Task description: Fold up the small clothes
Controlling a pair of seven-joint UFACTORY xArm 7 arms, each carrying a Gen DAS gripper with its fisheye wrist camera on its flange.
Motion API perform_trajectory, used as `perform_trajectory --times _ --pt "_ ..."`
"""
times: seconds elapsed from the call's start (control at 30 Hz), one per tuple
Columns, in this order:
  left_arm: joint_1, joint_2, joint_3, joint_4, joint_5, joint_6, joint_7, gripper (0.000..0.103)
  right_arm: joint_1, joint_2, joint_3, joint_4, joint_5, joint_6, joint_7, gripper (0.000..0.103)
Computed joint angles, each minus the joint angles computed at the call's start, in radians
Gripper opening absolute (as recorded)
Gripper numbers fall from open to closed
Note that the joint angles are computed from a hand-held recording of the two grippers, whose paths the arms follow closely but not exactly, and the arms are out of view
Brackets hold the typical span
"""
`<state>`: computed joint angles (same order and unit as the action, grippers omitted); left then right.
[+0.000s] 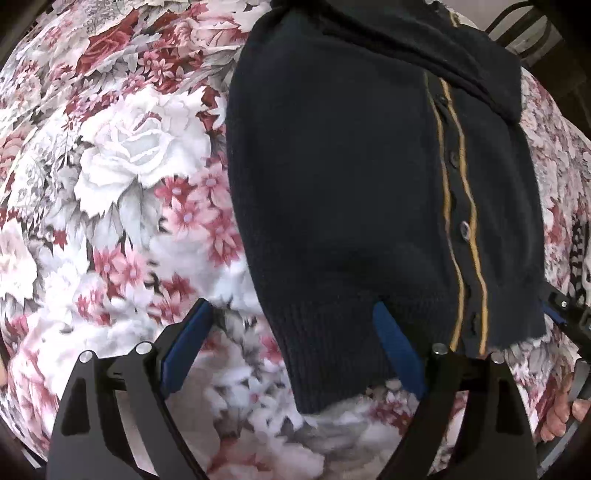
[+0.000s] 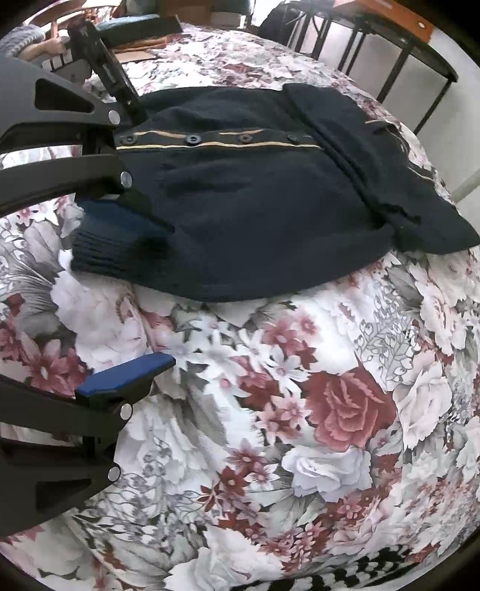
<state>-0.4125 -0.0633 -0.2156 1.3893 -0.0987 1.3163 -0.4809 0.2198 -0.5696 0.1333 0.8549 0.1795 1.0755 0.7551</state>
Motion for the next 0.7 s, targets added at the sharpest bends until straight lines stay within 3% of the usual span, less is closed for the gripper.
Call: perform_trajectory --times 0.13,0.4,0.5,0.6,0.7 --pt "-0.01 -0.03 -0.011 -0.011 0.004 0.0 0.005 0.081 0.014 -0.001 0.014 0.001 0.002 -0.01 0.001 0.065" --pt "-0.073 0.025 -0.059 0.064 0.067 0.009 -0.102 0.081 0.047 0.092 0.042 0.065 -0.027 -0.029 -0.025 0.065" --pt "-0.102 0.058 -0.068 0.103 0.121 0.015 -0.128 0.081 0.049 0.13 0.067 0.1 -0.094 0.02 -0.04 0.065" --pt "-0.172 0.122 -0.1 0.236 0.367 0.116 -0.197 0.078 0.024 0.14 0.106 0.149 -0.208 0.064 0.013 0.064" --pt "-0.216 0.155 -0.086 0.326 0.435 0.144 -0.231 0.076 0.008 0.133 0.142 0.191 -0.349 0.05 0.041 0.064"
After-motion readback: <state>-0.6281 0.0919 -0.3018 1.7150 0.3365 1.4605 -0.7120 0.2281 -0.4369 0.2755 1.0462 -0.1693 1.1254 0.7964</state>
